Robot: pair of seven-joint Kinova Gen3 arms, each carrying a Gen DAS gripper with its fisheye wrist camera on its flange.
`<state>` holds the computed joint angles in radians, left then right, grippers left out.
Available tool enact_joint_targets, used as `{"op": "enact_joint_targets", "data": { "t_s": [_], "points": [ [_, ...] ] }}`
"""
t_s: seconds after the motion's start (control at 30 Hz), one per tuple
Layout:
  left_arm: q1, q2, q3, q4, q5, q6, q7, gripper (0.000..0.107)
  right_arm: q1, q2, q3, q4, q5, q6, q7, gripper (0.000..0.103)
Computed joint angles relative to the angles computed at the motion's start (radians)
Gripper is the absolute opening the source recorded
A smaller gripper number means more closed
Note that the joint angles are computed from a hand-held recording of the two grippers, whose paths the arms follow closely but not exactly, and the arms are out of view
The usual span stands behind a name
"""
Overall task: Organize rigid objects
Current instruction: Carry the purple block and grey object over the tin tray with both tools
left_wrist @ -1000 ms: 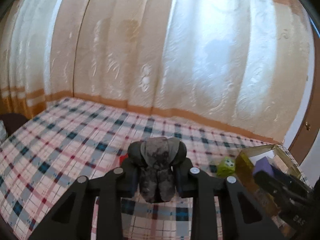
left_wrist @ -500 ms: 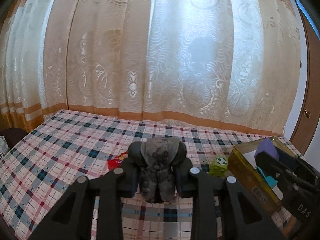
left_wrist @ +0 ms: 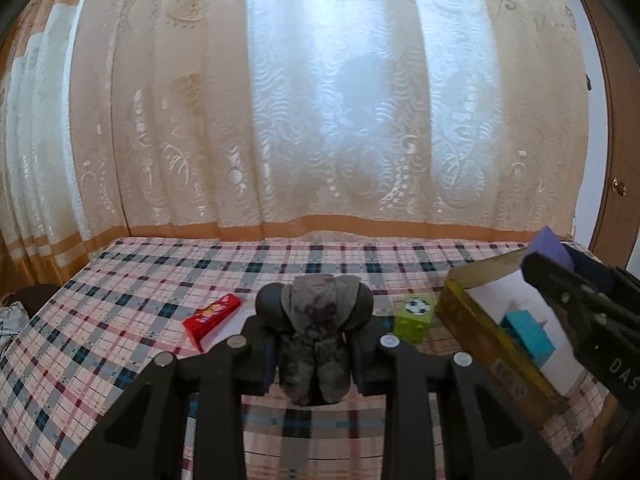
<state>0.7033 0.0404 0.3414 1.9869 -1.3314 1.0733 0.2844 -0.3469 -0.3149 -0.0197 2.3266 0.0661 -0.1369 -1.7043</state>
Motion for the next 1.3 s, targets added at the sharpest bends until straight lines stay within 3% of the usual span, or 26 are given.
{"op": "enact_joint_targets", "data": {
  "t_s": [0.4,0.73,1.1,1.3],
  "points": [
    [0.103,0.09,-0.013,-0.117,0.008,0.097,-0.065,0.027,-0.095,-0.033,0.157,0.011,0.071,-0.013,-0.032,0.053],
    [0.159,0.128,-0.031,-0.196,-0.018,0.09,-0.078,0.027,-0.344,-0.081,0.454,-0.001,0.184,0.009,-0.077,0.053],
    [0.206,0.186,-0.069,-0.288,0.003,0.042,-0.129,0.027,-0.287,-0.084,0.525,-0.011,0.192,-0.013,-0.058,0.053],
    [0.232,0.222,-0.097,-0.34,0.026,0.003,-0.148,0.027,-0.34,-0.092,0.661,-0.037,0.217,0.005,-0.056,0.053]
  ]
}}
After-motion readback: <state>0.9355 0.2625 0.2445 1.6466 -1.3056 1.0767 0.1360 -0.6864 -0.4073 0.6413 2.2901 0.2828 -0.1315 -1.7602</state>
